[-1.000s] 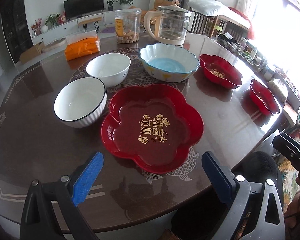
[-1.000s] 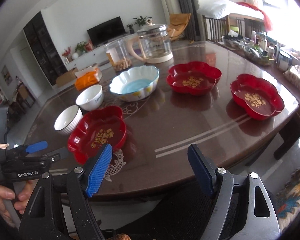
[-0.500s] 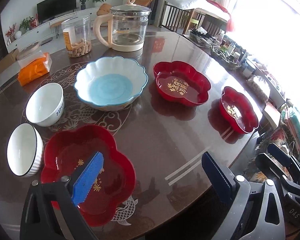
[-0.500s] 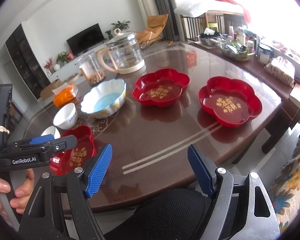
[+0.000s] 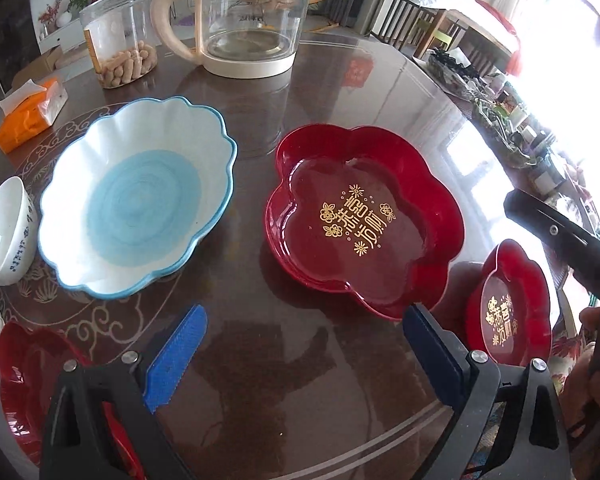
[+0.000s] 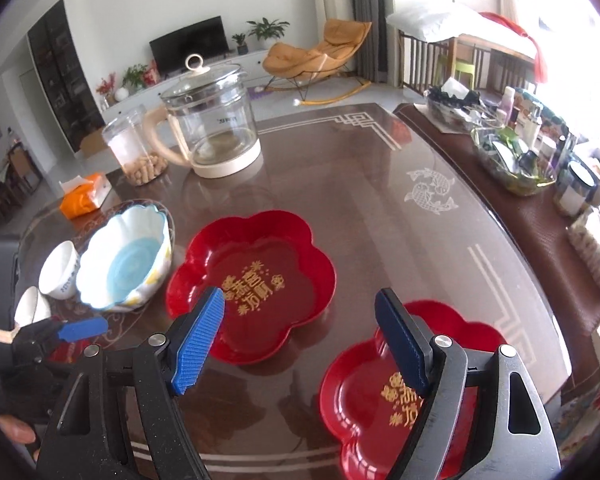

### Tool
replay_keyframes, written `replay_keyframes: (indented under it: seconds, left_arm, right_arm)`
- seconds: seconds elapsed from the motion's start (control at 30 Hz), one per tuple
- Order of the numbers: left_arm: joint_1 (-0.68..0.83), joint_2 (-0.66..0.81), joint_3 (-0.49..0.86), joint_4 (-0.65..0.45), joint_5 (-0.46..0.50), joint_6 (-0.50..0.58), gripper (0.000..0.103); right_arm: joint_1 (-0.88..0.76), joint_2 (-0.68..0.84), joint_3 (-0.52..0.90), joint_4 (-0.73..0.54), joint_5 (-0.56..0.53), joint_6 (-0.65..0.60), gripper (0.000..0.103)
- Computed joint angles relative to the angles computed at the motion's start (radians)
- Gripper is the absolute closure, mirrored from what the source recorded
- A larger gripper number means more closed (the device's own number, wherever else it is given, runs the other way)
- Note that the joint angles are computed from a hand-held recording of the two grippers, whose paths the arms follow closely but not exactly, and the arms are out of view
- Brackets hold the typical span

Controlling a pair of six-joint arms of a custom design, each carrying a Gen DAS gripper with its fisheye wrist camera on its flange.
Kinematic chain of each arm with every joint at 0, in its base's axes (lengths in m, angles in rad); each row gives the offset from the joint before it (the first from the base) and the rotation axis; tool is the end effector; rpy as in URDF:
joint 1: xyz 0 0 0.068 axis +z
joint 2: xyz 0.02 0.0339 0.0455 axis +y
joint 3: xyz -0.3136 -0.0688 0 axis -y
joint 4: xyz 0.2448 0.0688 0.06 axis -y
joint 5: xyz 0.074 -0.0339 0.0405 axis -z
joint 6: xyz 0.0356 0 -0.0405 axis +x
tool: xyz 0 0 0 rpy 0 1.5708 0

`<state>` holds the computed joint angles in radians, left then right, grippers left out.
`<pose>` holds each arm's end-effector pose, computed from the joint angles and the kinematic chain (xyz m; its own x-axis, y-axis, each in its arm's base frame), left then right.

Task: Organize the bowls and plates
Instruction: 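Grip the red plate rim with the right tool and lift it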

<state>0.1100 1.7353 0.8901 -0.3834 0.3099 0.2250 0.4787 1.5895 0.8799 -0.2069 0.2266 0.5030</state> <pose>0.3142 0.0238 0.1779 -0.9134 0.1129 -0.3912 0.2061 0.9568 -0.2052 0.2849 0.1388 0.2268 -0.7749 0.1271 -0.6192 0.0526 0.9891 0.1372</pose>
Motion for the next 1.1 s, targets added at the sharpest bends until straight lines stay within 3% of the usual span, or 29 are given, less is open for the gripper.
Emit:
replay_keyframes:
  seconds: [0.1,0.33,0.47,0.5,0.53,0.57,0.6,0.67,0.73,0.8,0.9,1.1]
  left_arm:
    - [-0.041,0.057,0.008,0.043,-0.036,-0.073,0.005]
    - [-0.097,0.148,0.012,0.115,-0.048,-0.220,0.010]
    - [-0.132,0.164,0.011,0.161,-0.058,-0.265,0.029]
    - [-0.143,0.169,0.017,0.163,-0.068,-0.274,0.035]
    - [-0.145,0.172,0.023,0.163,-0.069,-0.278,0.041]
    - [-0.148,0.171,0.023,0.168,-0.087,-0.280,0.047]
    - [-0.146,0.171,0.025,0.173,-0.103,-0.277,0.056]
    - [-0.133,0.176,0.025,0.188,-0.103,-0.252,0.065]
    - [-0.110,0.172,0.024,0.183,-0.064,-0.222,0.065]
    - [-0.097,0.136,0.000,0.196,-0.047,-0.201,0.065]
    - [-0.085,0.045,-0.038,0.199,-0.035,-0.180,0.065]
    - [-0.095,-0.151,-0.050,0.070,0.015,-0.099,0.065]
  right_arm:
    - [-0.105,0.112,0.045,0.035,-0.125,-0.043,0.022]
    - [-0.151,0.298,0.163,0.000,-0.199,-0.157,0.024]
    - [-0.158,0.346,0.187,0.008,-0.212,-0.156,0.027]
    - [-0.161,0.361,0.200,0.004,-0.219,-0.152,0.030]
    - [-0.163,0.371,0.208,0.004,-0.228,-0.146,0.039]
    - [-0.165,0.376,0.209,0.004,-0.237,-0.139,0.055]
    - [-0.163,0.380,0.213,-0.007,-0.216,-0.126,0.062]
    - [-0.165,0.362,0.189,-0.003,-0.183,-0.097,0.082]
    - [-0.189,0.325,0.131,0.056,-0.231,-0.060,0.088]
    - [-0.194,0.283,0.084,0.100,-0.260,-0.038,0.090]
    - [-0.162,0.222,0.051,0.098,-0.216,-0.037,0.090]
    - [-0.134,0.008,-0.049,0.065,-0.184,0.002,0.090]
